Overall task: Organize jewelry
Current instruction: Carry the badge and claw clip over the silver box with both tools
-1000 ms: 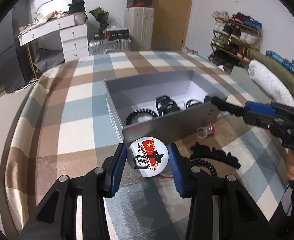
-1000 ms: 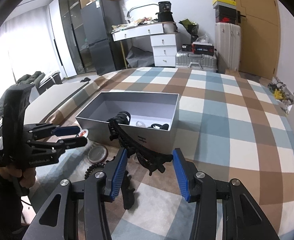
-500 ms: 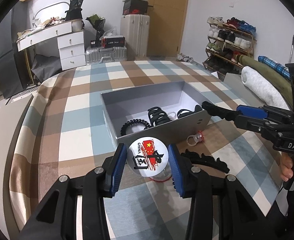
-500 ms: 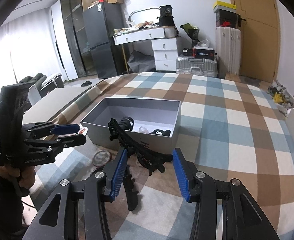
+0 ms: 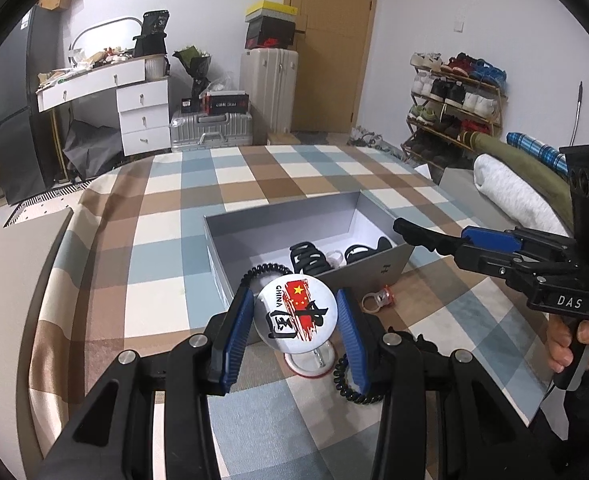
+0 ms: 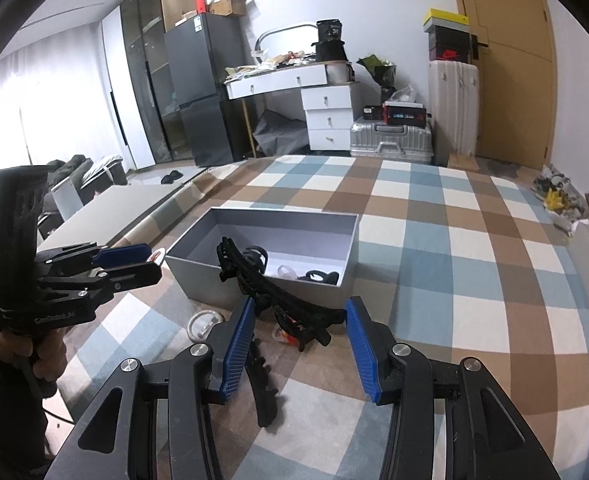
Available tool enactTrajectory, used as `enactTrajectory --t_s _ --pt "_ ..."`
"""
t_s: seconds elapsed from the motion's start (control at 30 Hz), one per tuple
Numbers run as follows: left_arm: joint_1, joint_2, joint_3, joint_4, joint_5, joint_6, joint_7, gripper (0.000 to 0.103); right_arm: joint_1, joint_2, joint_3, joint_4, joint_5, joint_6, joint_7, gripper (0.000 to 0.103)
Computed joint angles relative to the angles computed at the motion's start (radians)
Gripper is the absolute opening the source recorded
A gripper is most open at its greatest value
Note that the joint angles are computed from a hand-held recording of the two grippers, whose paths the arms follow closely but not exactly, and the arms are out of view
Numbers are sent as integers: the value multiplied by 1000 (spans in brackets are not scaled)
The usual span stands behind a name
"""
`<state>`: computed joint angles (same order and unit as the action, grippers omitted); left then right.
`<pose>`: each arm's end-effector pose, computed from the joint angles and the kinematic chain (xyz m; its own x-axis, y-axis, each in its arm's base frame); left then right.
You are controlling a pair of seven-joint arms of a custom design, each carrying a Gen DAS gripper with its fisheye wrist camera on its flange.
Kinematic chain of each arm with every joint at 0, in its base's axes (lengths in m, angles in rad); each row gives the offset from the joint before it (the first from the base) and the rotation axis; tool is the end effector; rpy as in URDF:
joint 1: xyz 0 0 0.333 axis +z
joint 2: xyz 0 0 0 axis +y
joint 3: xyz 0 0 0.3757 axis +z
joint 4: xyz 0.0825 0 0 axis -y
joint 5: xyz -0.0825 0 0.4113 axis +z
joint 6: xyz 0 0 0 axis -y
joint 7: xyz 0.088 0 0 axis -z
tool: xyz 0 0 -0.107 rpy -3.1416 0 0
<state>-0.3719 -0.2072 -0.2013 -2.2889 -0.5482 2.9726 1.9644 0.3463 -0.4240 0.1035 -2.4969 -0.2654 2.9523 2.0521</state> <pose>0.4664 -0.2678 0.5799 -0.5156 -0.8470 0.1292 -0.5812 0.2350 -0.7790 0.4031 0.2209 0.5794 0.2588 -0.9611 -0.0970 -0.6314 -0.0923 -0.7699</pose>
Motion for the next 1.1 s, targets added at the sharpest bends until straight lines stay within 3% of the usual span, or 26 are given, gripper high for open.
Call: enactTrajectory --t_s 0.27,0.53,0.67,0.77,0.97,1.1 --pt "-11 0 11 2 -30 43 13 37 -25 2 19 5 -20 16 27 46" --pt "55 33 -39 18 102 71 -124 37 -23 46 11 39 -6 25 50 46" --pt "89 57 -64 39 186 71 -221 37 -7 69 -4 54 16 32 50 46" --pt "158 72 -117 51 338 79 -366 37 1 89 -17 64 31 49 48 46" --pt "220 97 -156 78 572 78 -587 37 18 127 -45 86 84 80 39 46" --pt "198 109 -133 90 622 76 -630 37 39 146 -61 104 119 76 18 46"
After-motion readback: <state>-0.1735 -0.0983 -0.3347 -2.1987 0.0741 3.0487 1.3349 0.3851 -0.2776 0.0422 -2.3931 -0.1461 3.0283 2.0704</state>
